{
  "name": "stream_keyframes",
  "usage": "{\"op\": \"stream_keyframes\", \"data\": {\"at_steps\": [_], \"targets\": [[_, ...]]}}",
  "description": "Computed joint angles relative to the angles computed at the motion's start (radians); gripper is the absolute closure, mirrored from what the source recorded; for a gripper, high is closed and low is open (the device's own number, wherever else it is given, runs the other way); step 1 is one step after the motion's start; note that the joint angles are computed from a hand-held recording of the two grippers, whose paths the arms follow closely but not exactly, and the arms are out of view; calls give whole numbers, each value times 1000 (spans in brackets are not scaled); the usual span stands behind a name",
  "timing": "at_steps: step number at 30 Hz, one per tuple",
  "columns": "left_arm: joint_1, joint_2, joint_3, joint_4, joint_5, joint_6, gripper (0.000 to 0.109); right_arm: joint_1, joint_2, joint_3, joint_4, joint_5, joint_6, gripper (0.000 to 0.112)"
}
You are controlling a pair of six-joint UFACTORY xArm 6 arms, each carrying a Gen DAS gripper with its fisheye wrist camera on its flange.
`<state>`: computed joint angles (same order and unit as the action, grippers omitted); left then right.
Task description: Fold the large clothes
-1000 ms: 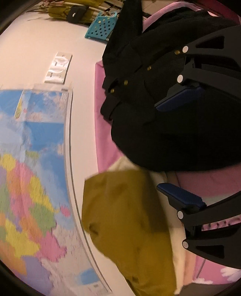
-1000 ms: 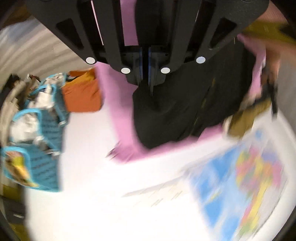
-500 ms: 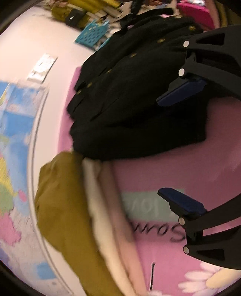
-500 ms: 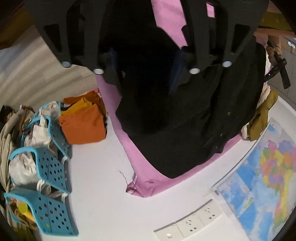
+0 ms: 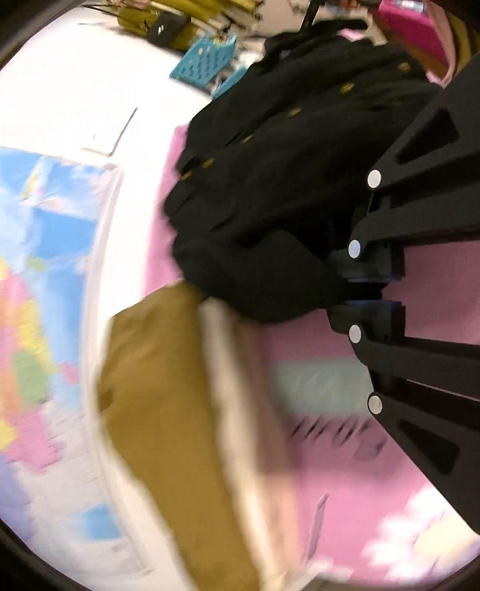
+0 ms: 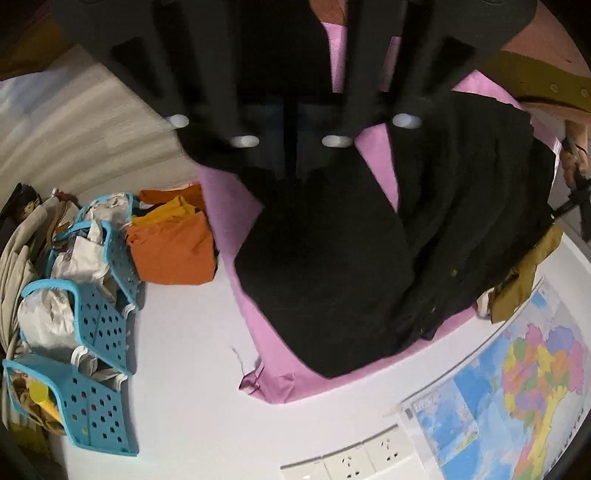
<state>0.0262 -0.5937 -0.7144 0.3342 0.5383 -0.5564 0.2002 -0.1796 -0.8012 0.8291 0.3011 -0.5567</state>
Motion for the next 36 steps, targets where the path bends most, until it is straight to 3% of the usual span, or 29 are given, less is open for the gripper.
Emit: {"op": "stream_keyframes", "data": {"at_steps": [3,7,8,9,11,13,16,18,21,23,27,28,31,36], "targets": [[-12,20,-95,247,142,-124,101,-29,-43,-5,76,-5,-55,108],[-99,153,-226,488,424,-237,83,-65,-80,-37,77,1,-46,108],[-134,194,-254,534,498,-265,72,-71,-83,-47,81,10,-46,108],[-151,225,-256,579,529,-278,69,-75,-86,-63,61,23,-27,108],[-131,200,-222,543,467,-293,67,-71,-89,-96,24,51,-14,108],[-54,97,-137,357,269,-267,64,-58,-89,-132,-1,88,-19,108],[44,-57,7,179,-31,-150,44,-11,-80,-214,-110,128,4,108],[64,-136,64,49,-142,-40,40,32,-55,-289,-146,156,-12,108],[51,-206,104,-6,-215,23,34,123,33,-436,-205,203,-28,107],[14,-199,91,89,-223,-48,31,183,112,-535,-226,247,-32,104],[-63,-88,42,36,-287,29,25,273,373,-822,-233,397,23,95],[-92,-62,34,-8,-301,75,25,287,428,-881,-238,424,37,95],[-171,46,-10,-190,-320,258,24,290,589,-1049,-173,511,90,80],[-300,240,-148,-650,-249,673,23,247,549,-948,6,394,33,73]]}}
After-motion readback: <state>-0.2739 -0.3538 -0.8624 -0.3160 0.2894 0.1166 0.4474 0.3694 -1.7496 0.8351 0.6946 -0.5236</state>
